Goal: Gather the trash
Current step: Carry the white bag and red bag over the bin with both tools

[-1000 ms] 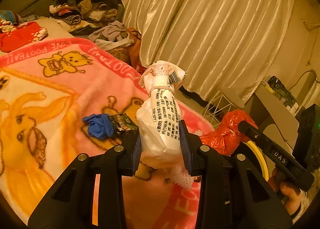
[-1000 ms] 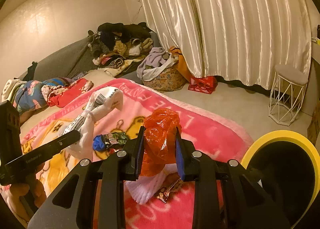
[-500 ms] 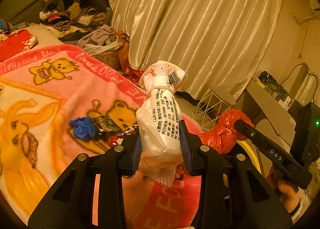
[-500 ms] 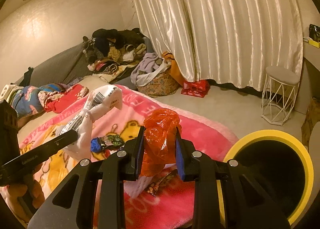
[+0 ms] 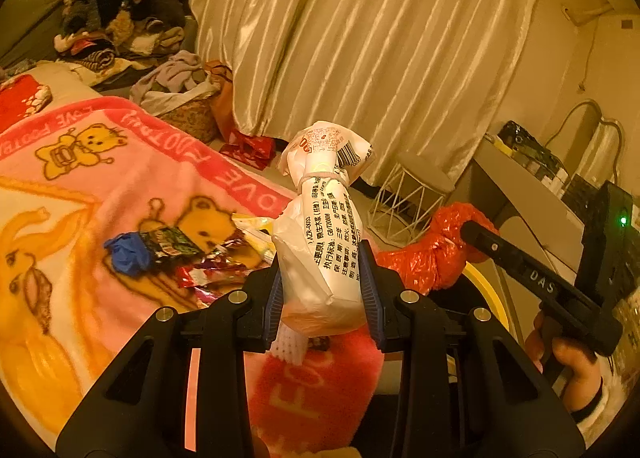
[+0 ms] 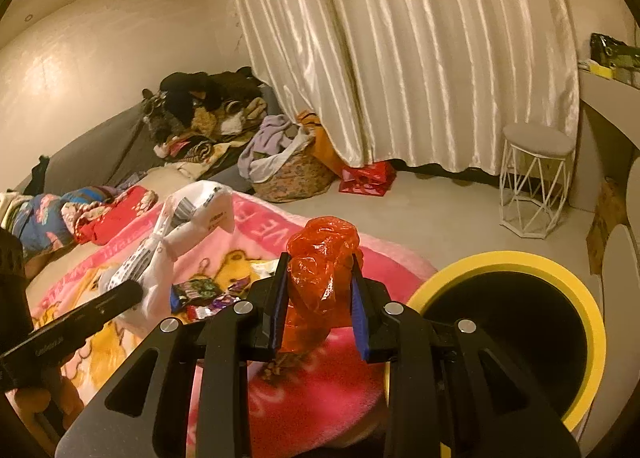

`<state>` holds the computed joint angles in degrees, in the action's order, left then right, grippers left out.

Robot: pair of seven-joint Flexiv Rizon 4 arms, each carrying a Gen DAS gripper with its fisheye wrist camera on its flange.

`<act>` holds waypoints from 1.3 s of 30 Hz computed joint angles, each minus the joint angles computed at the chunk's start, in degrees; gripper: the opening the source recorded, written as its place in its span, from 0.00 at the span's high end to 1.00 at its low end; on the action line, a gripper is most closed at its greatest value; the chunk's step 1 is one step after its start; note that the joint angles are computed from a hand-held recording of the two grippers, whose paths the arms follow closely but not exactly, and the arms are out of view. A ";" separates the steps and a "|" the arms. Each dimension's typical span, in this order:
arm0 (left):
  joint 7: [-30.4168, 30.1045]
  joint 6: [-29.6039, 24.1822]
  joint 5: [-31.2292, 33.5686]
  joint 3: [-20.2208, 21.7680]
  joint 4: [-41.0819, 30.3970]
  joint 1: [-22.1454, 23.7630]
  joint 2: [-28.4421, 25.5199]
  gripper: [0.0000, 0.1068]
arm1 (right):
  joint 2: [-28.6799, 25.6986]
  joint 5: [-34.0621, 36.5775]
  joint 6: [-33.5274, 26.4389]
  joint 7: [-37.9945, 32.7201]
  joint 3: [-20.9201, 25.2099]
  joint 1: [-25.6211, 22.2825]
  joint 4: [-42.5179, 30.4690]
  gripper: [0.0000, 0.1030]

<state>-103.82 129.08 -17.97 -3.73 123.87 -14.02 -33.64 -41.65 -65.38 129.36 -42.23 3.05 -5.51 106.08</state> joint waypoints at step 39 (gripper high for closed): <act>8.91 -7.98 -1.78 -0.09 -10.95 -6.88 -4.80 0.74 | 0.26 23.97 -7.30 -13.27 0.92 -1.00 0.79 0.75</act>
<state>-94.90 121.10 -19.75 -3.82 112.92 -20.90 -38.45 -41.39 -41.42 122.07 -55.50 3.97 -6.51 106.87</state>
